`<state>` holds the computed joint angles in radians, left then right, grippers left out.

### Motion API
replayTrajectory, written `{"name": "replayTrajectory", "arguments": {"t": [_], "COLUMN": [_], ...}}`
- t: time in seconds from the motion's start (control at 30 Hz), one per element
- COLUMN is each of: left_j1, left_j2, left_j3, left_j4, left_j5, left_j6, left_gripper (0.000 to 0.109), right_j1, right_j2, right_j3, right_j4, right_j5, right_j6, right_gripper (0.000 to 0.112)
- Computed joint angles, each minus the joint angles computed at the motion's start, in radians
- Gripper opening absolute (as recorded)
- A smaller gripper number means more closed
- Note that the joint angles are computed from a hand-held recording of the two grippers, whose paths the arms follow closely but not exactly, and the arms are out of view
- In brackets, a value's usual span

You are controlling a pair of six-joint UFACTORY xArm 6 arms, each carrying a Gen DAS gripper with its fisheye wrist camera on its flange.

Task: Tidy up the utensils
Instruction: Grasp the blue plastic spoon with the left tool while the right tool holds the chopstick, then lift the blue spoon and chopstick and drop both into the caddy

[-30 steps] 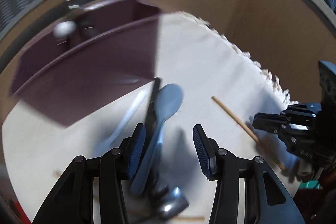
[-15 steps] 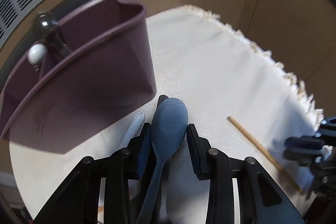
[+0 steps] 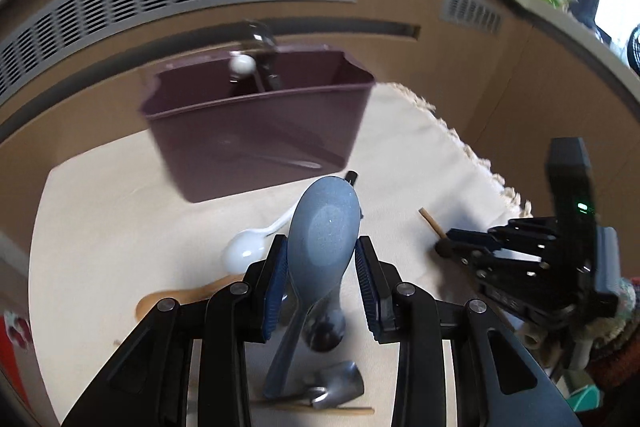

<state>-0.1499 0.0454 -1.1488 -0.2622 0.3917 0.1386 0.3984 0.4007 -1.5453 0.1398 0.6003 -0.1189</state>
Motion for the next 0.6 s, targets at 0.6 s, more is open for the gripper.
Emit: {"name": "replayTrajectory", "arguments": {"t": [0.6], "left_j1": [0.042], "left_j2": [-0.231], "left_j3": [0.184], "left_j4": [-0.047], "left_j5": [-0.031], "left_j6": [-0.054], "left_gripper": [0.031], "right_j1": [0.066], "right_j2": [-0.138], "right_j3": [0.09], "right_j4": [0.118], "right_j5": [-0.105], "right_j6": [-0.101], "right_gripper": [0.005]}}
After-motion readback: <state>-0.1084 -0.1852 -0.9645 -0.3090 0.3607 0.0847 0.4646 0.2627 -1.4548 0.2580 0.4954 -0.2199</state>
